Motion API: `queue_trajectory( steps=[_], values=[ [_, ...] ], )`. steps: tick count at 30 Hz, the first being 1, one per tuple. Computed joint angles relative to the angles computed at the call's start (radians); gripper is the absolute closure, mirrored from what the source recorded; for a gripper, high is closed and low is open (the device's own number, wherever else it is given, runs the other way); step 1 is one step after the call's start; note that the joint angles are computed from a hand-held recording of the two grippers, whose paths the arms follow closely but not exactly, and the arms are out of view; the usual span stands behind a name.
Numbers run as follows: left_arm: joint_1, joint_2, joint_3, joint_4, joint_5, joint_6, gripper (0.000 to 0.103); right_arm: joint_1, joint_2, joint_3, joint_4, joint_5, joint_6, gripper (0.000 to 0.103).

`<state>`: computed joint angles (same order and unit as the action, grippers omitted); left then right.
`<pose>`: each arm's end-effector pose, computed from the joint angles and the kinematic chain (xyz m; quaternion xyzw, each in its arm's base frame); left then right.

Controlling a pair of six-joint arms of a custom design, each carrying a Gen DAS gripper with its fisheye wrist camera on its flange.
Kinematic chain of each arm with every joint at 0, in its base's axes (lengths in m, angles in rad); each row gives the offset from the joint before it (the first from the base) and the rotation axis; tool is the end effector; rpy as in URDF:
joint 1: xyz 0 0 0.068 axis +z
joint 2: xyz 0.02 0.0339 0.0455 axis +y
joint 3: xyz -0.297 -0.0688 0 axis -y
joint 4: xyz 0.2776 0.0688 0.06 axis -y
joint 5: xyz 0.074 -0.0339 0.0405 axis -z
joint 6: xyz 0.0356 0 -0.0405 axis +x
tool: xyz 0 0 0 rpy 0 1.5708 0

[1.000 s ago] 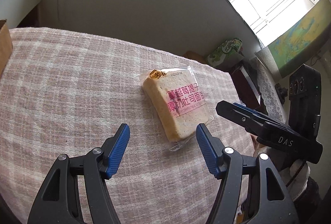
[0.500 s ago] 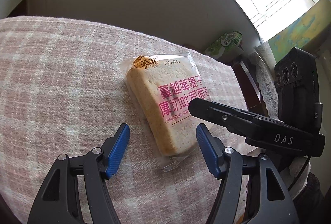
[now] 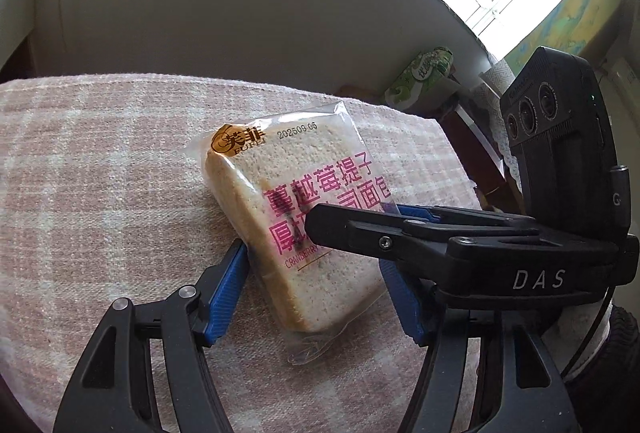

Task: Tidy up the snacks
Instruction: 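Close the right tool on the toast bread bag and lift it, then carry the bread bag in the right tool over to the box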

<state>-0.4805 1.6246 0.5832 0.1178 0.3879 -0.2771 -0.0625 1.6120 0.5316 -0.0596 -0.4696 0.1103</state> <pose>0.2531 -0.1471 0.1154 0.1554 0.9193 -0.2852 0.2223 0.2606 -0.0002 0.0975 0.0324 0.9508 0.2322 0.2024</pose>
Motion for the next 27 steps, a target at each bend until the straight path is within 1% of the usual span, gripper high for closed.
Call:
queue_trajectory(
  steps=[2, 7, 12, 20, 27],
  values=[
    [-0.032, 0.023, 0.024, 0.008, -0.028, -0.013, 0.037, 0.001, -0.007, -0.006, 0.006, -0.002, 0.008, 0.044],
    [-0.033, 0.002, 0.017, 0.004, -0.043, 0.005, 0.037, 0.019, -0.044, -0.02, 0.008, 0.006, 0.036, 0.045],
    [0.018, -0.103, -0.038, -0.04, -0.019, 0.055, 0.037, 0.041, -0.105, -0.016, -0.033, 0.015, 0.051, 0.045],
    [0.118, -0.268, -0.07, -0.168, 0.036, 0.13, 0.037, 0.163, -0.203, -0.001, -0.083, 0.074, 0.15, 0.045],
    [0.272, -0.386, -0.071, -0.329, 0.121, 0.246, 0.037, 0.322, -0.239, 0.042, -0.118, 0.161, 0.267, 0.045]
  ],
)
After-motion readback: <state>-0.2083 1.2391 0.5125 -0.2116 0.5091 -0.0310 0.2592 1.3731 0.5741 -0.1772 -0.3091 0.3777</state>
